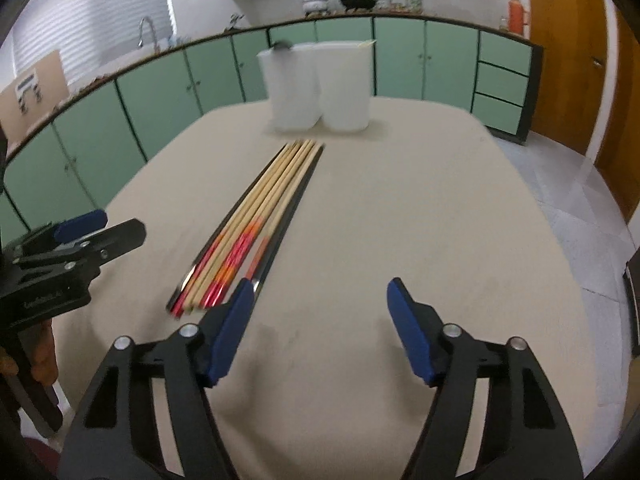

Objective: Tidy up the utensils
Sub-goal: 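Move both tools back toward the chopstick bundle, then grasp a black chopstick with the right tool while the left tool grasps another black chopstick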

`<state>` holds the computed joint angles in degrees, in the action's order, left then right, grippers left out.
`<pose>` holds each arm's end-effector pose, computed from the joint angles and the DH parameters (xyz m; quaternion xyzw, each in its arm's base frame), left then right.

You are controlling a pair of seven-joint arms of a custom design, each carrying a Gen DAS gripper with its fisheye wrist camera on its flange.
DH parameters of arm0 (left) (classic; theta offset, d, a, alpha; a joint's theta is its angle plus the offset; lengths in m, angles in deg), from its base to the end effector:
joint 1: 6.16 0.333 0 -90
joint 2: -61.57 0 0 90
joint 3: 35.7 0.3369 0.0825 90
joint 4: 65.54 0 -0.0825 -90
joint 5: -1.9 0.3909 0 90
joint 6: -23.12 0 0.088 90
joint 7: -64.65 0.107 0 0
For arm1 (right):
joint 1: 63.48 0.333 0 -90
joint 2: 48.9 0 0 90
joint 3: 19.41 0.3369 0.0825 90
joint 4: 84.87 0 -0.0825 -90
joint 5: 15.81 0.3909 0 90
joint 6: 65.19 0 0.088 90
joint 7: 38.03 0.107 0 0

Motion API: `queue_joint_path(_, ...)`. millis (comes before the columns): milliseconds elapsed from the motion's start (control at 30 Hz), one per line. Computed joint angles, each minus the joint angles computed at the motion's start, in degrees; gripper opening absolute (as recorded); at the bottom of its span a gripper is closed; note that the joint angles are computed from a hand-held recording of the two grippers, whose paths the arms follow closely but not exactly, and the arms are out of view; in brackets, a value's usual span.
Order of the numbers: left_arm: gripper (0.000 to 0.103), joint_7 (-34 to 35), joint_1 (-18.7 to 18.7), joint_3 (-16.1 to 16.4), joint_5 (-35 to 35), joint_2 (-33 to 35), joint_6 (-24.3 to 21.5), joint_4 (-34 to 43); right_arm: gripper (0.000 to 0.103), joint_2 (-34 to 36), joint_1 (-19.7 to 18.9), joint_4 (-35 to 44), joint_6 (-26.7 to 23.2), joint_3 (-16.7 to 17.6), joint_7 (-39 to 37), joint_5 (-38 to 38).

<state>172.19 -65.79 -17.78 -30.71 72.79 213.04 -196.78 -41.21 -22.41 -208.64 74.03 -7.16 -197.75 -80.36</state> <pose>0.4632 -0.3448 0.3788 -0.4819 0.7793 -0.3577 0.1802 0.3488 0.4599 0.3677 -0.6034 0.7067 -0.2534 0.2689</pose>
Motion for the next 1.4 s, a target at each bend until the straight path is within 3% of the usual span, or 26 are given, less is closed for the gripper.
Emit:
queue_joint_path(100, 0.082, -0.68, 0.43, -0.14, 1.1, -0.78, -1.04, -1.36, 0.061, 1.2, 0.0, 1.04, 2.09, 0.14, -2.13, 1.67)
queue_joint_path(133, 0.082, -1.36, 2.63, -2.24, 1.88, -1.19, -1.02, -2.09, 0.059, 1.62, 0.07, 1.38, 2.22, 0.1, -2.99, 2.45)
queue_joint_path(233, 0.078, -3.78, 2.14, -1.47, 3.4, -1.34, -2.01, -2.85, 0.055, 2.88, 0.42, 2.28, 2.94, -0.19, -5.35, 4.54)
queue_joint_path(333, 0.077, -5.68, 5.09, -4.34, 4.97, -1.36, -2.64, -3.42, 0.055, 4.16, 1.61, 4.05, 0.37, -0.27, -8.12, 5.56)
queue_joint_path(433, 0.077, -7.44, 5.15, -4.4, 7.09, -1.41, -2.6, -3.95, 0.053, 4.5, 2.28, 4.81, -1.53, -0.64, -9.75, 6.46)
queue_joint_path(533, 0.077, -9.21, 4.82, -3.9, 9.23, -1.79, -2.06, -4.51, 0.053, 3.47, 2.63, 4.03, -4.11, -0.81, -9.43, 7.74)
queue_joint_path(667, 0.077, -11.16, 4.72, -3.63, 11.38, -1.79, -2.25, -4.6, 0.052, 1.41, 1.91, 1.43, -1.93, -0.83, -5.73, 6.35)
queue_joint_path(733, 0.077, -11.97, 4.19, -3.08, 12.24, -1.78, -2.35, -4.67, 0.047, 1.34, 1.64, 1.14, -0.73, -0.58, -5.25, 5.19)
queue_joint_path(800, 0.077, -13.08, 1.49, -0.21, 13.2, -1.62, -2.76, -4.6, 0.029, 1.98, 1.32, 1.39, 0.64, -0.51, -5.63, 4.78)
queue_joint_path(967, 0.077, -16.28, -0.21, 2.1, 16.53, -1.57, -3.54, -4.66, 0.008, 3.48, 1.81, 2.68, 0.86, -0.92, -5.03, 2.12)
queue_joint_path(1167, 0.077, -18.9, 3.48, -1.3, 20.65, -1.67, -4.27, -4.55, 0.006, 2.58, 1.72, 1.77, 1.21, -1.25, -3.45, 1.9)
queue_joint_path(1200, 0.077, -19.62, 2.98, -0.7, 21.48, -1.58, -4.44, -4.53, 0.006, 2.13, 1.45, 1.25, 1.64, -1.25, -3.06, 2.08)
queue_joint_path(1400, 0.077, -26.23, -7.19, 10.45, 28.95, -0.41, -6.45, -3.7, 0.006, 1.21, 0.42, -0.19, 2.59, -0.97, -1.23, 2.1)
